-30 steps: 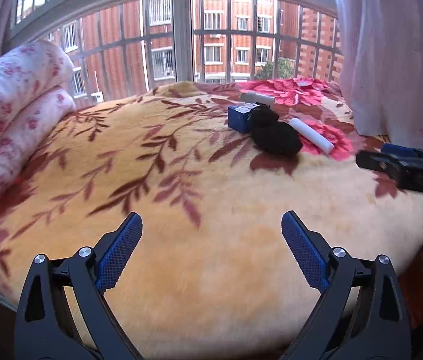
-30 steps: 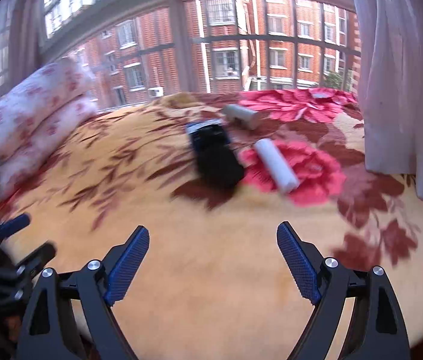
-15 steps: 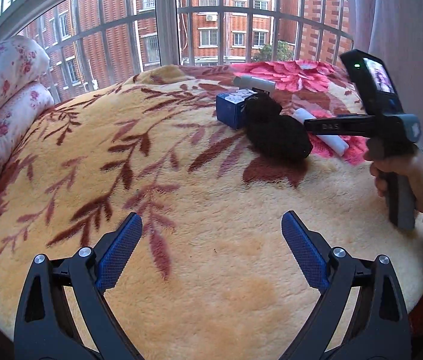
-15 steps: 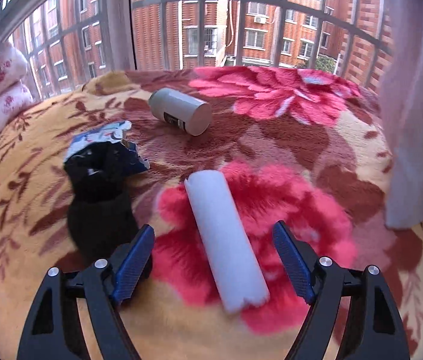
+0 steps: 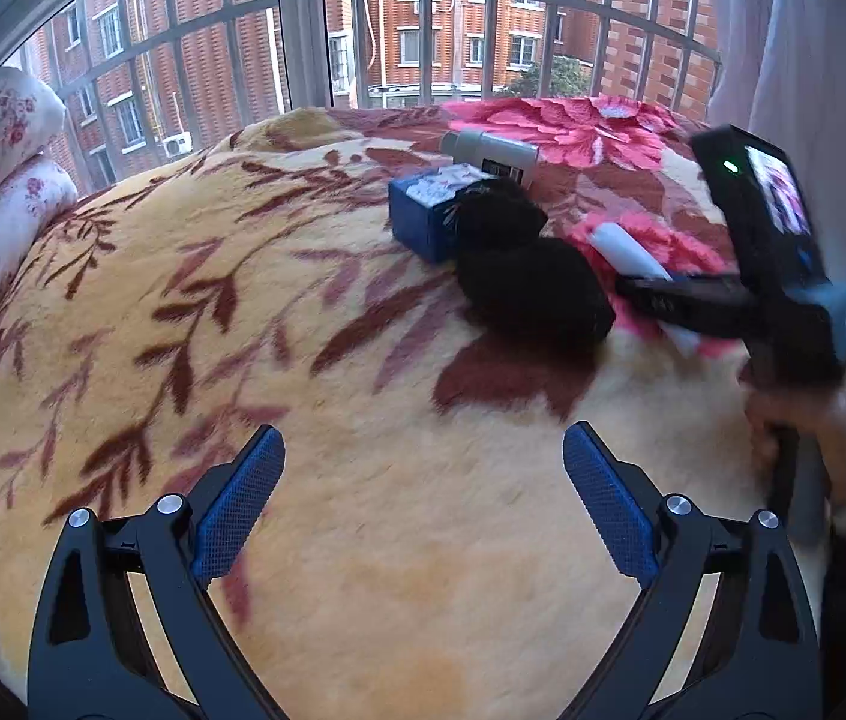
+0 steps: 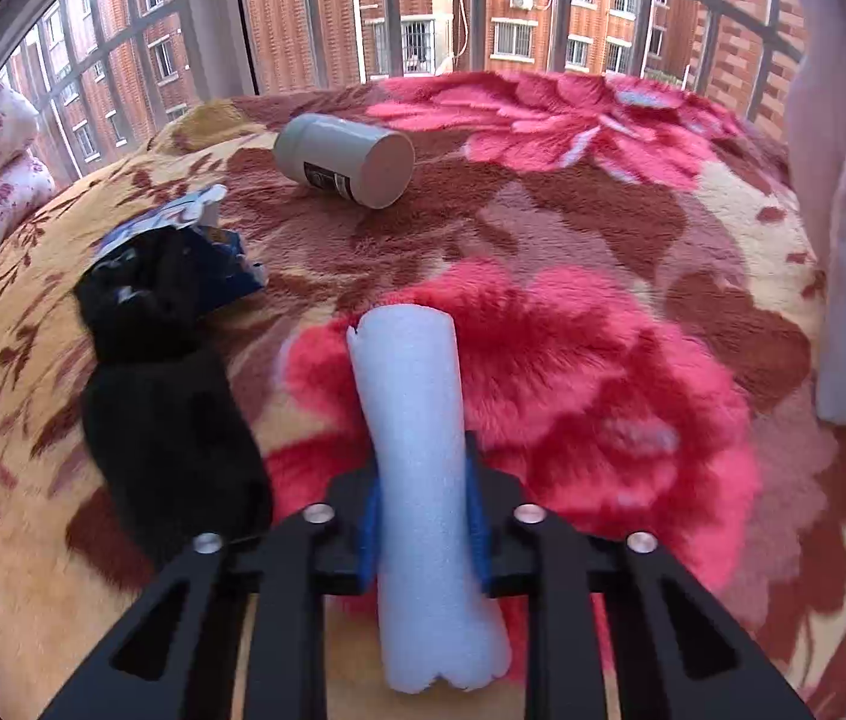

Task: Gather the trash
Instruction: 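Grasp the black sock with the left gripper while the right holds the tube, then carry sock and tube over the orange bin and open both grippers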

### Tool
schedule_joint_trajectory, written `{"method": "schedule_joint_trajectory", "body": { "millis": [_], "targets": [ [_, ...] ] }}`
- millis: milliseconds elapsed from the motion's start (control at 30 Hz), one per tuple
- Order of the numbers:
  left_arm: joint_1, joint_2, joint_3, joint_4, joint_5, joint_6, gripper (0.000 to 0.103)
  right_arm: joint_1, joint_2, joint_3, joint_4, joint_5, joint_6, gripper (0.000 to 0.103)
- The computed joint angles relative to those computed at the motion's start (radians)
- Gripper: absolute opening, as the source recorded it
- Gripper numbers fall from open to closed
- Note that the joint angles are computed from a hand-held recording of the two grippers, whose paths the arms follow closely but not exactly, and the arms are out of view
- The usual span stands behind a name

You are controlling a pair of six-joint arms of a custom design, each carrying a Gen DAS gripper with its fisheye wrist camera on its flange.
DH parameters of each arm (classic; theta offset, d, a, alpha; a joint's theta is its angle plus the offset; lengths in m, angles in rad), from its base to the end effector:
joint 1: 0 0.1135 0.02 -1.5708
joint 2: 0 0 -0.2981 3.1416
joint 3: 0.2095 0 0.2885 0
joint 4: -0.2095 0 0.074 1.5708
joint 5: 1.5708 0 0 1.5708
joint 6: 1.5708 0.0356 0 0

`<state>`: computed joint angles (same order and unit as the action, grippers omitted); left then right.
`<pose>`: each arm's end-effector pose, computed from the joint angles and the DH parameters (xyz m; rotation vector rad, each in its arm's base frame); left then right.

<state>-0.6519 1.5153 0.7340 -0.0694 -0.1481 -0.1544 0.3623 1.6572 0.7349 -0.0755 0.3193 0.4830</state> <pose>0.2560 -0.1888 0.1729 0.5297 2.3594 -0.1921 0.3055 0.1038 0.1312 0.2684 2.4811 -0.0648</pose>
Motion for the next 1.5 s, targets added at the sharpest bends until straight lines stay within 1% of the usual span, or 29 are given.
{"method": "schedule_joint_trajectory", "body": {
  "millis": [67, 200, 300, 367, 433, 500, 567, 600, 633, 667, 700, 733, 767, 800, 867, 933, 1000, 1100, 1133, 1167, 1200, 1267, 1300, 1333, 1367, 1400, 1500],
  "targets": [
    [-0.027, 0.067, 0.070, -0.017, -0.031, -0.035, 0.092, 0.020, -0.068, -0.059, 0.030, 0.039, 0.029, 0.020],
    [-0.069, 0.217, 0.229, -0.053, -0.046, -0.135, 0.092, 0.032, -0.245, -0.188, 0.080, 0.111, 0.068, 0.020],
    [-0.092, 0.326, 0.347, -0.085, -0.102, -0.189, 0.092, 0.024, -0.352, -0.264, 0.100, 0.155, 0.101, 0.021],
    [-0.090, 0.392, 0.420, -0.117, -0.117, -0.231, 0.092, 0.011, -0.415, -0.305, 0.103, 0.181, 0.119, 0.021],
    [-0.079, 0.470, 0.503, -0.156, -0.107, -0.286, 0.092, -0.025, -0.462, -0.343, 0.128, 0.159, 0.130, 0.021],
    [-0.067, 0.518, 0.551, -0.154, -0.081, -0.313, 0.092, -0.056, -0.474, -0.364, 0.159, 0.122, 0.138, 0.021],
    [-0.060, 0.557, 0.585, -0.148, -0.062, -0.319, 0.092, -0.074, -0.460, -0.374, 0.191, 0.088, 0.139, 0.021],
    [-0.056, 0.597, 0.619, -0.162, -0.059, -0.309, 0.092, -0.080, -0.450, -0.376, 0.202, 0.076, 0.137, 0.021],
    [-0.057, 0.610, 0.624, -0.158, -0.069, -0.303, 0.091, -0.084, -0.443, -0.377, 0.213, 0.066, 0.135, 0.021],
    [-0.068, 0.607, 0.609, -0.131, -0.098, -0.291, 0.090, -0.086, -0.439, -0.380, 0.222, 0.059, 0.136, 0.021],
    [-0.077, 0.598, 0.597, -0.112, -0.106, -0.269, 0.076, -0.088, -0.437, -0.384, 0.229, 0.054, 0.139, 0.021],
    [-0.082, 0.585, 0.582, -0.089, -0.087, -0.238, 0.048, -0.091, -0.438, -0.386, 0.229, 0.049, 0.142, 0.021],
    [-0.086, 0.578, 0.574, -0.077, -0.069, -0.212, 0.046, -0.097, -0.435, -0.388, 0.232, 0.044, 0.145, 0.021],
    [-0.101, 0.568, 0.567, -0.081, -0.105, -0.199, 0.043, -0.100, -0.432, -0.390, 0.232, 0.042, 0.151, 0.021],
    [-0.113, 0.544, 0.543, -0.082, -0.127, -0.190, 0.041, -0.108, -0.430, -0.392, 0.231, 0.037, 0.163, 0.021],
    [-0.114, 0.490, 0.489, -0.081, -0.134, -0.189, 0.040, -0.100, -0.446, -0.398, 0.223, 0.055, 0.172, 0.021],
    [-0.097, 0.412, 0.403, -0.060, -0.101, -0.177, 0.040, -0.078, -0.459, -0.394, 0.201, 0.092, 0.179, 0.021],
    [-0.066, 0.247, 0.233, -0.029, -0.075, -0.145, 0.040, 0.015, -0.515, -0.378, 0.097, 0.205, 0.226, 0.021],
    [-0.048, 0.177, 0.168, -0.026, -0.068, -0.130, 0.040, 0.067, -0.546, -0.371, 0.048, 0.243, 0.262, 0.021],
    [-0.032, 0.128, 0.129, -0.033, -0.064, -0.118, 0.040, 0.124, -0.572, -0.361, 0.002, 0.272, 0.302, 0.021],
    [-0.008, 0.043, 0.059, -0.039, -0.052, -0.102, 0.040, 0.183, -0.587, -0.347, -0.040, 0.298, 0.338, 0.021],
    [0.027, -0.089, -0.039, -0.055, -0.027, -0.084, 0.040, 0.298, -0.589, -0.310, -0.114, 0.357, 0.399, 0.022],
    [0.050, -0.160, -0.086, -0.070, -0.015, -0.072, 0.040, 0.400, -0.566, -0.268, -0.183, 0.416, 0.456, 0.022],
    [0.087, -0.276, -0.154, -0.105, 0.007, -0.053, 0.040, 0.470, -0.544, -0.236, -0.227, 0.454, 0.497, 0.022],
    [0.116, -0.351, -0.193, -0.132, 0.029, -0.036, 0.040, 0.538, -0.520, -0.206, -0.266, 0.487, 0.538, 0.022],
    [0.152, -0.452, -0.239, -0.174, 0.052, -0.011, 0.040, 0.638, -0.477, -0.158, -0.326, 0.529, 0.606, 0.022],
    [0.257, -0.690, -0.323, -0.298, 0.120, 0.064, 0.040, 0.820, -0.371, -0.050, -0.445, 0.590, 0.734, 0.023]
  ]
}}
